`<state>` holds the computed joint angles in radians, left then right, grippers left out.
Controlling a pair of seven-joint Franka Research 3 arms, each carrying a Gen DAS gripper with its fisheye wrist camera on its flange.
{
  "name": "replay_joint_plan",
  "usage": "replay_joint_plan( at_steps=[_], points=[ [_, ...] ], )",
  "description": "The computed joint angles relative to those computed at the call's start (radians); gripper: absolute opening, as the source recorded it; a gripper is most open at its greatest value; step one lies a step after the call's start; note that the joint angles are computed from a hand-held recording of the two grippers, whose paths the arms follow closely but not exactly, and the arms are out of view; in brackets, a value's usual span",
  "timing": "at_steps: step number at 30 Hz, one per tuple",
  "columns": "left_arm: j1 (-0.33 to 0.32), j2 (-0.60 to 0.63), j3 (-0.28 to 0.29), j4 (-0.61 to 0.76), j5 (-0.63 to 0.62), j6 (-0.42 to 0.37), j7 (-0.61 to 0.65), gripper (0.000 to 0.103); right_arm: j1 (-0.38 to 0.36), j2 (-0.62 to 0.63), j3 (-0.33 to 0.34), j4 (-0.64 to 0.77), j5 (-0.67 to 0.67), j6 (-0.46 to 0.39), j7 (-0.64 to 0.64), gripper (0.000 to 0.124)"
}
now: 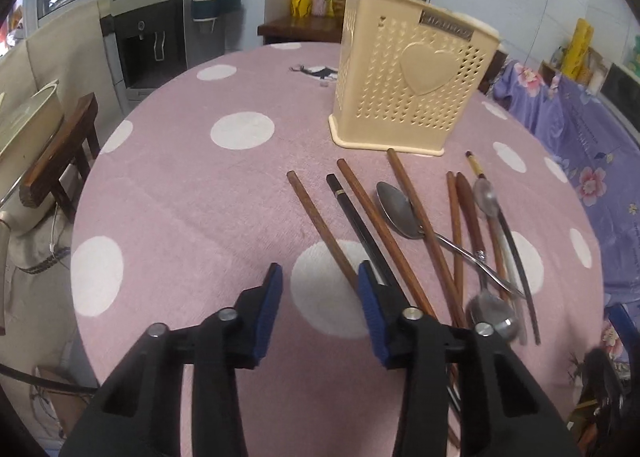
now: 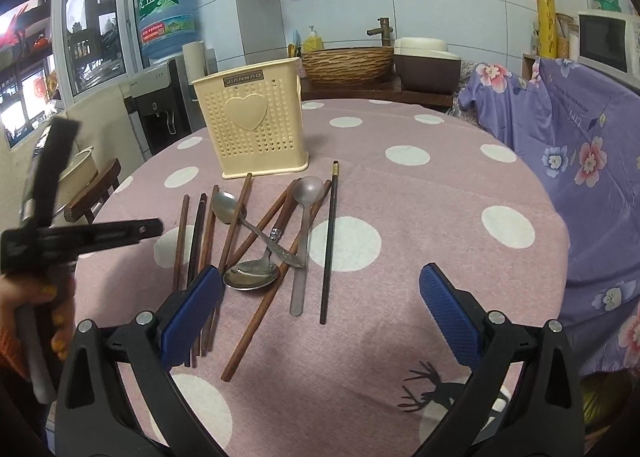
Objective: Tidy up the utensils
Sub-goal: 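Reach the left gripper to a brown wooden chopstick and close on it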
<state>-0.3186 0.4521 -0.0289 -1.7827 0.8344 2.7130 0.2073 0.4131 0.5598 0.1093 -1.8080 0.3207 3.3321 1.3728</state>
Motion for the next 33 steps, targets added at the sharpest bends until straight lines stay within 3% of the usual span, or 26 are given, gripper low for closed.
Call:
replay_joint_plan(
  at_steps=[2,8,16,27,33],
  points=[
    [0.021,0.03,-0.025,0.039,-0.055,-0.014,0.058,0.033,0.009,-0.001,-0.01,-0.001,-0.001,0.003,-0.002,0.098],
    [0.004,0.084,-0.024,0.117,-0.126,-0.098,0.118,0.026,0.004,-0.003,-0.008,-0.001,0.0,0.005,-0.001,0.098],
    [-0.02,0.108,-0.009,0.162,-0.105,-0.164,0.144,0.019,-0.011,0.007,0.006,0.02,-0.013,-0.003,-0.01,0.098],
    [0.053,0.101,-0.036,0.156,-0.206,-0.155,0.288,0.013,-0.028,0.024,0.029,0.082,-0.021,-0.069,-0.018,0.098],
    [0.053,0.116,-0.031,0.184,-0.234,-0.176,0.344,0.012,-0.067,0.058,0.074,0.157,-0.016,-0.163,-0.025,0.098]
  ],
)
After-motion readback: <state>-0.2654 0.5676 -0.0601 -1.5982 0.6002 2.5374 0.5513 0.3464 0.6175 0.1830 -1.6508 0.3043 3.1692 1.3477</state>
